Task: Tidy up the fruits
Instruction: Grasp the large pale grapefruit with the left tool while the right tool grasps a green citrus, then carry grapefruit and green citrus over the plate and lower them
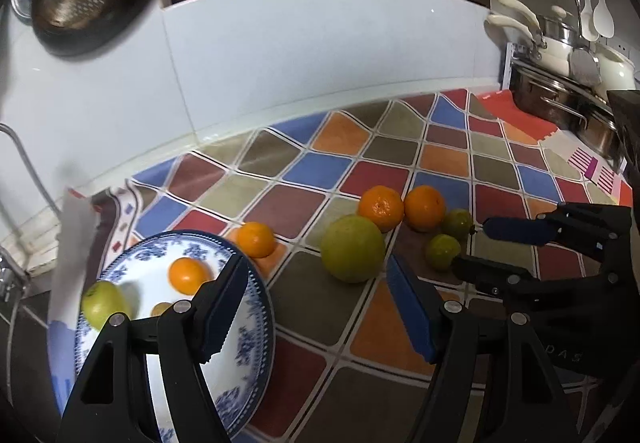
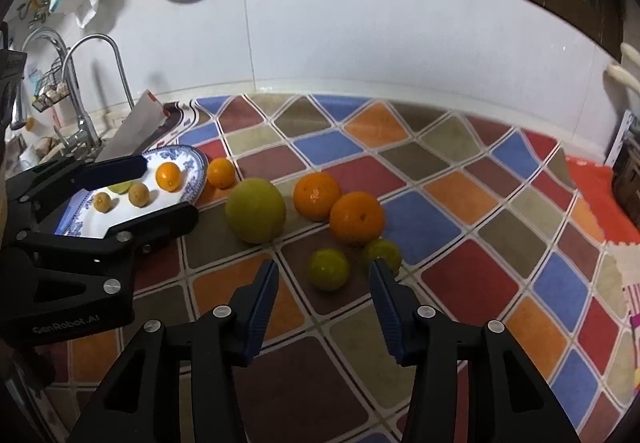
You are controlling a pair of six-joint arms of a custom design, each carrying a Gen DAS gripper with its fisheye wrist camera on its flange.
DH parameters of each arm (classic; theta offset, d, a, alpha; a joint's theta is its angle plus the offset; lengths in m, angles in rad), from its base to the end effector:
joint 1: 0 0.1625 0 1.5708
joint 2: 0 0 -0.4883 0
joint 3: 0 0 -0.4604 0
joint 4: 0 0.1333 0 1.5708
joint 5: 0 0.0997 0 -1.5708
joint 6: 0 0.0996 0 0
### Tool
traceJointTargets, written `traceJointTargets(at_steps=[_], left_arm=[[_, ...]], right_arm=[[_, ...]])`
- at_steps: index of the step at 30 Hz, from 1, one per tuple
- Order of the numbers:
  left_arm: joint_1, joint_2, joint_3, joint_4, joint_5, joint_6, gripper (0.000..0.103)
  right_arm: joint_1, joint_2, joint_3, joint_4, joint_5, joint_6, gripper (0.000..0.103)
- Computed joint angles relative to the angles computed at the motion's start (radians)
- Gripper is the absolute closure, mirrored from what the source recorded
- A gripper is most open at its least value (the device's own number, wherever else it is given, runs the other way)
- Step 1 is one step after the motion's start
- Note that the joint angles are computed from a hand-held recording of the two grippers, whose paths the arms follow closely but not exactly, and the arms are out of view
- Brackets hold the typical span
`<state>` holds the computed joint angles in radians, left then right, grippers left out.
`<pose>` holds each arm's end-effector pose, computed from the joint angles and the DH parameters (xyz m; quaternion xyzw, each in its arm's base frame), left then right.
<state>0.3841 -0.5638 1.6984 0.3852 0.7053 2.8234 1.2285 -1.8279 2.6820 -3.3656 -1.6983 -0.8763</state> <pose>-0.3954 -0.3854 -0.0634 0.3721 0.8278 -0.3034 0.2902 0.0073 -0.3389 0.3100 0.2069 -0.8657 0.3384 0.3054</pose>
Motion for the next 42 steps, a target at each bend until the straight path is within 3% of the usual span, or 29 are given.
traceJointTargets(at_steps=[16,19,22,30,42], left_arm=[[0.095,0.071,-0.118,0.034,0.116,0.085,0.036],[0.109,0.080,-0.136,0.046,0.148,0.086,0.042],[0.119,0.082,-0.142,0.050,0.188,0.092,0.055],[0.103,0.069,-0.122,0.045,0.178,0.066,0.055],[0.036,0.005,-0.048,0.034,0.108,-0.020,0.055]], right_arm=[[-0.033,0.070,-0.054,0.086,-0.002,0.047,0.066],[-0.042,0.069,-0.071,0.137,0.005,0.075,0.067],[-0.045,0.070,-0.077,0.144,0.018,0.077,0.072],[-0.037,0.065,-0.062,0.111,0.023,0.057,0.074],[-0.013,-0.012,-0.035,0.120,0.041,0.043,0.074]])
